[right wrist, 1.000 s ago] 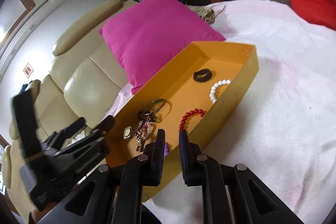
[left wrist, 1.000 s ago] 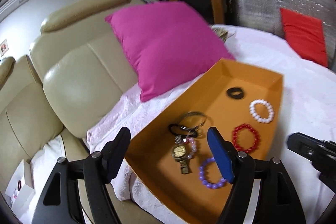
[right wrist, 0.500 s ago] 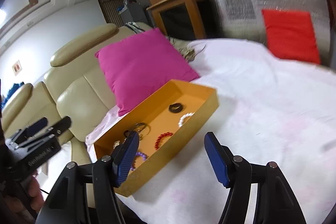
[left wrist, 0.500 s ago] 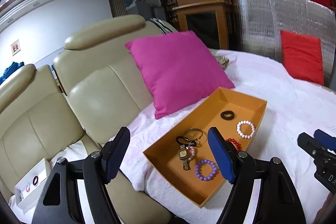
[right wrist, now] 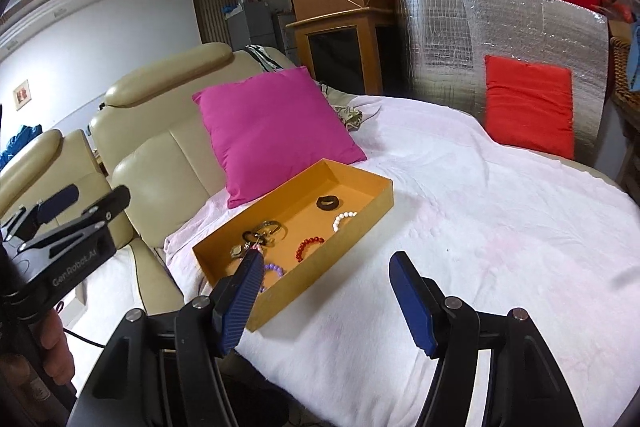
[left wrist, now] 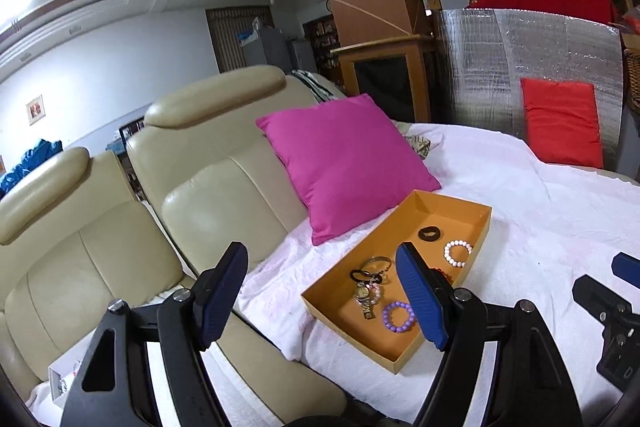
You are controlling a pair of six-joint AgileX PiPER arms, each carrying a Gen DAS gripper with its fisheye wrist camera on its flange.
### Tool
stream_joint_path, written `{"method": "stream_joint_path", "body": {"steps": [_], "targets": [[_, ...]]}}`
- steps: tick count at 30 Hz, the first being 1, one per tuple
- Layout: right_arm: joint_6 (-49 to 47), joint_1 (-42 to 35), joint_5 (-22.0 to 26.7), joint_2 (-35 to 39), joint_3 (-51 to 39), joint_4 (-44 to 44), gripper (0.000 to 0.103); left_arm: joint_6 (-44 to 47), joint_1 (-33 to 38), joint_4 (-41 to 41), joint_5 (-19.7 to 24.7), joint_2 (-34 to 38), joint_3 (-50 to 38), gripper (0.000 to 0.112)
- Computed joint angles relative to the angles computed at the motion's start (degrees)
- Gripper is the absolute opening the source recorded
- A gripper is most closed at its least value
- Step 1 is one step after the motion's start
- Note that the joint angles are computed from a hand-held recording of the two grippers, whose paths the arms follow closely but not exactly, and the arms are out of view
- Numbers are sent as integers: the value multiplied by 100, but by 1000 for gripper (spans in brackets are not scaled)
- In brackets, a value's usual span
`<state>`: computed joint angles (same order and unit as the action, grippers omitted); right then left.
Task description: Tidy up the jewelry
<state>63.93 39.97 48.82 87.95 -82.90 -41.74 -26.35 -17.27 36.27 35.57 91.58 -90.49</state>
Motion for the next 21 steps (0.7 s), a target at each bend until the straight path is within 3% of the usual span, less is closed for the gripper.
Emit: {"method": "stream_joint_path", "body": {"steps": [9, 21], "targets": [[520, 646, 608, -189, -52, -423, 69, 367, 118, -475, -70, -533, 310, 77], [442, 711, 669, 2, -320, -380, 69, 59, 172, -200, -133, -565, 437, 86]]}}
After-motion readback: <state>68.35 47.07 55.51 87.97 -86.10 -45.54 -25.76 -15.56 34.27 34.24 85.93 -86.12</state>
